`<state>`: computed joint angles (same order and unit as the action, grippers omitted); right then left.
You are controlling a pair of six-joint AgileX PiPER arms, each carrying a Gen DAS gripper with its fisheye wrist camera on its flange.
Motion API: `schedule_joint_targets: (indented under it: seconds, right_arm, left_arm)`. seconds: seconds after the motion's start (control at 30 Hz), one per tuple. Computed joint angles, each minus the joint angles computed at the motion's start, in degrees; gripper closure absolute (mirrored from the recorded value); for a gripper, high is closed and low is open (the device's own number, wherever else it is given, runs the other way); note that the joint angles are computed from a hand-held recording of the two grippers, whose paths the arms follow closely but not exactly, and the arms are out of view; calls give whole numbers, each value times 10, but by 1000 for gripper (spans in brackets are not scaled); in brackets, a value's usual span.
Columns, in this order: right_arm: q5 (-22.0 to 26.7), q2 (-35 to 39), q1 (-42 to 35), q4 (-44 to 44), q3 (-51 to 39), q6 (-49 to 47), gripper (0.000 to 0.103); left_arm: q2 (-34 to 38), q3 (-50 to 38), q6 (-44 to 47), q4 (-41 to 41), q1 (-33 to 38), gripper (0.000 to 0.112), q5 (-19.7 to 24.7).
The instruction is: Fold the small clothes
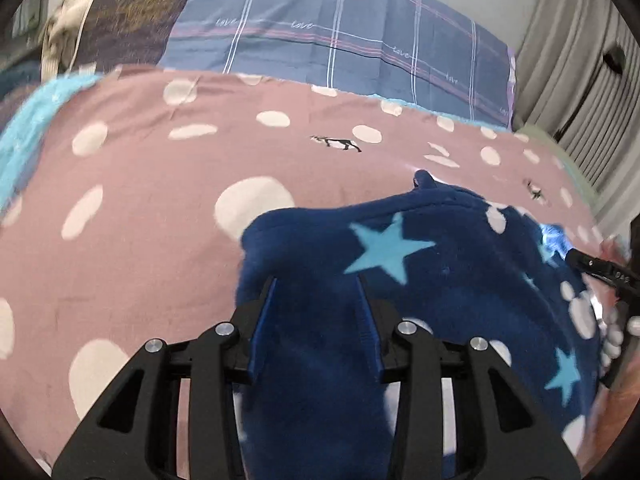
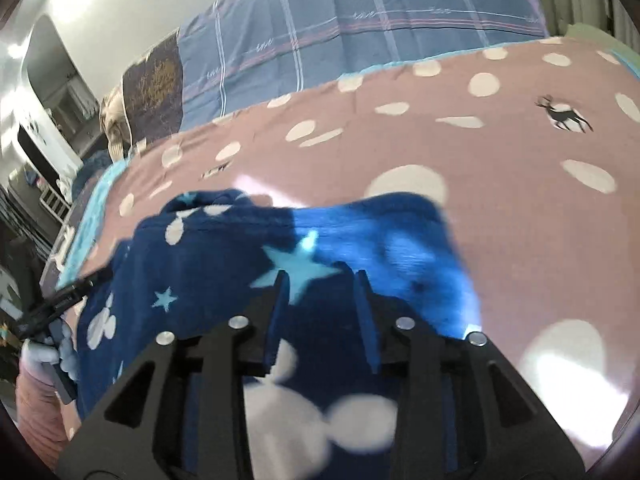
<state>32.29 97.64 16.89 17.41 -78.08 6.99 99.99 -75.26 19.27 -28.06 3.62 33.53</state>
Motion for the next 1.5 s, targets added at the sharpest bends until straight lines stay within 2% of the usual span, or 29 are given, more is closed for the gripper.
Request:
schedule_joint_targets:
  seconds: [0.03, 0.07, 0.1, 0.13, 0.17, 0.23, 0.3, 0.33, 0.37, 0.4, 0.43, 0.53, 0.6, 0.67, 0.7, 0.73, 0.77, 0.8, 0.87, 0.9, 0.93, 1.0, 1.03, 1.13, 1.2, 1.27, 1.37, 1.43, 1.5]
  right_arm:
    - [1, -5, -16, -1, 0, 4, 54]
    - [7, -5, -33, 8, -3, -5, 52]
    - [24, 5, -50, 15, -23, -10, 49]
    - [48, 27, -62, 20, -53, -13, 39]
    - [79, 50, -74, 31, -84, -25, 34]
    - [156, 115, -95, 72, -158, -50, 34]
    - [201, 146, -112, 150, -180, -101, 35]
    - [199, 146, -113, 174, -175, -124, 53]
    - [182, 134, -106, 182, -162, -151, 77]
    - [158, 118, -101, 186, -143, -173, 86]
    - [136, 101, -96, 193, -125, -194, 89]
    - [102, 67, -74, 151, -109, -173, 90]
    - [91, 53, -60, 117, -105, -157, 90]
    - [80, 46, -47, 93, -100, -146, 90]
    - [78, 46, -43, 87, -103, -143, 90]
    - [74, 44, -41, 83, -102, -138, 90]
    - [72, 41, -39, 81, -102, -134, 90]
    - [61, 36, -33, 77, -98, -126, 91]
    - [29, 3, -42, 125, -62, -170, 91]
    - [14, -17, -46, 150, -46, -191, 91]
    - [3, -33, -48, 153, -36, -193, 91]
    - [-17, -35, -40, 90, -42, -131, 91]
    - [-10, -20, -32, 33, -61, -79, 90]
    - [63, 70, -6, -138, -132, 44, 74]
    - [101, 93, 25, -253, -136, 137, 75]
    - [75, 62, 47, -322, -87, 207, 75]
    - [68, -15, 76, -421, -24, 301, 72]
    - [53, -81, 97, -423, 25, 319, 70]
    - [19, -152, 125, -384, 90, 299, 70]
  left_arm:
    - [8, -12, 11, -19, 10, 72, 13]
    - [18, -27, 29, -46, 24, 68, 36]
    - [33, -50, 33, -57, 29, 64, 60]
    - [45, -66, 34, -64, 31, 59, 79]
    - [55, -81, 17, -49, 27, 59, 84]
    - [74, -113, -50, 26, 7, 58, 86]
    - [93, -143, -84, 63, -1, 58, 105]
    - [101, -155, -98, 76, -5, 58, 115]
    - [105, -159, -102, 82, -6, 58, 118]
    - [106, -160, -104, 88, -7, 58, 121]
    - [106, -160, -105, 93, -6, 58, 124]
    - [101, -162, -153, 150, -9, 57, 129]
    - [88, -147, -177, 176, -5, 52, 110]
    - [90, -141, -143, 118, 15, 51, 98]
    - [105, -157, -111, 61, 28, 52, 120]
    - [123, -173, -80, 4, 37, 70, 144]
    - [127, -173, -52, -32, 43, 106, 146]
    - [120, -164, -40, -50, 43, 105, 134]
    - [55, -88, 35, -133, 46, 105, 48]
    - [24, -59, 76, -169, 47, 105, 19]
    - [7, -47, 104, -190, 50, 105, 12]
    - [-5, -54, 104, -165, 49, 105, 17]
    - [6, -60, 75, -117, 40, 104, 5]
    - [50, -92, -31, 20, 16, 98, 23]
    - [48, -73, -56, 51, 11, 97, 23]
    - [1, -17, -8, 4, 16, 85, -6]
    - [-95, 59, 64, -49, 24, 80, -21]
    - [-152, 99, 116, -91, 28, 75, -4]
    - [-224, 165, 173, -138, 17, 73, 8]
